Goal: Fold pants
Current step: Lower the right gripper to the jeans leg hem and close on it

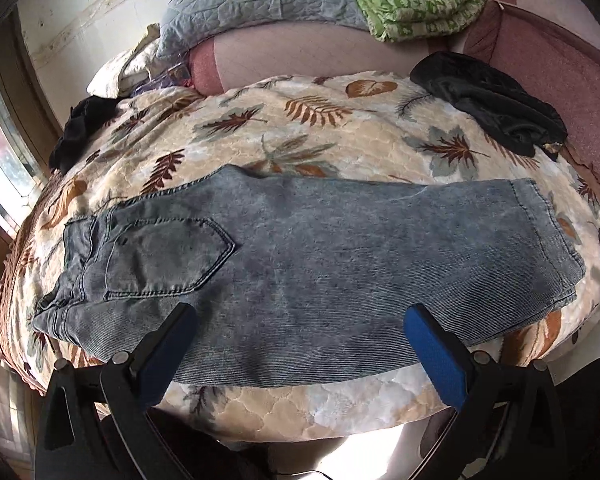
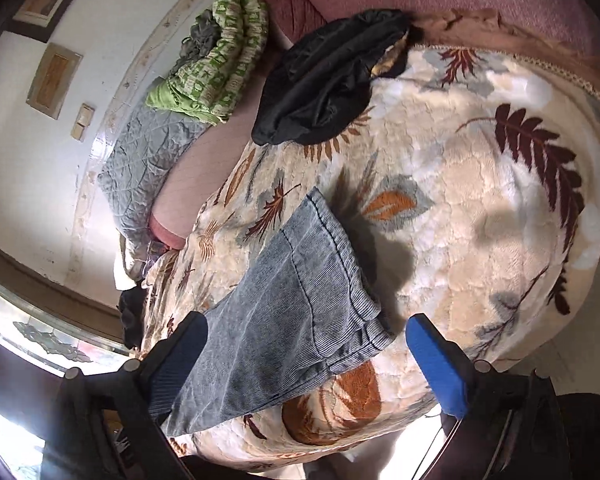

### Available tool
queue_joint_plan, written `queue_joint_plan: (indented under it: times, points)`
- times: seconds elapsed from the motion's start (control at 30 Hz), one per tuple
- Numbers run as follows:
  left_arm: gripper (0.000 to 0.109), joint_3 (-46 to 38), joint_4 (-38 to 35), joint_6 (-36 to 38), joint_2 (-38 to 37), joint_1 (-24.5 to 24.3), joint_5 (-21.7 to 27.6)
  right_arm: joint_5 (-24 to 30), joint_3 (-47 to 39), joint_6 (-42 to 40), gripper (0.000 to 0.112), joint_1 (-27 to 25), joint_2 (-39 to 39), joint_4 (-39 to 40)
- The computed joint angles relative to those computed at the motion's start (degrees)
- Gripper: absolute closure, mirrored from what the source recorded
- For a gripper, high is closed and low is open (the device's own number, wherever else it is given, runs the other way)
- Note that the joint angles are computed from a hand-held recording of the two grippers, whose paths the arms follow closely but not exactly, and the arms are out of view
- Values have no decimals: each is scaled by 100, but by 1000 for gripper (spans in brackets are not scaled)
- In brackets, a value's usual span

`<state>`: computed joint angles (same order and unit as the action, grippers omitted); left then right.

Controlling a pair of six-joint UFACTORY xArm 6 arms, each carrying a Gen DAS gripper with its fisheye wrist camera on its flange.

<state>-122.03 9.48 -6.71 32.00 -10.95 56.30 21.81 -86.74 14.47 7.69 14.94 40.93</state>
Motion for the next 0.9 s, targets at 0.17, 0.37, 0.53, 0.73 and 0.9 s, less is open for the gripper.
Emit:
queue_joint_plan:
  times: [0.17,0.37,0.53,0.73,0.9]
  points:
    - [6,-364,-238,-241,308,183,389,369,-139,-220,22,-24,305,1136]
    - [6,-957,169,-519,786,222,552,502,-370,352,26,98,667,794]
    - [6,-1895,350,-547,1452,255,1050,284,-717,791,26,165,1013,307]
    - [6,-1833,368,-456,1502,267,1042,-518,-468,1173,35,293,976,201]
    - [6,-1700,303,-383,1411,276,969,-623,-516,1713,67,250,1088,-334]
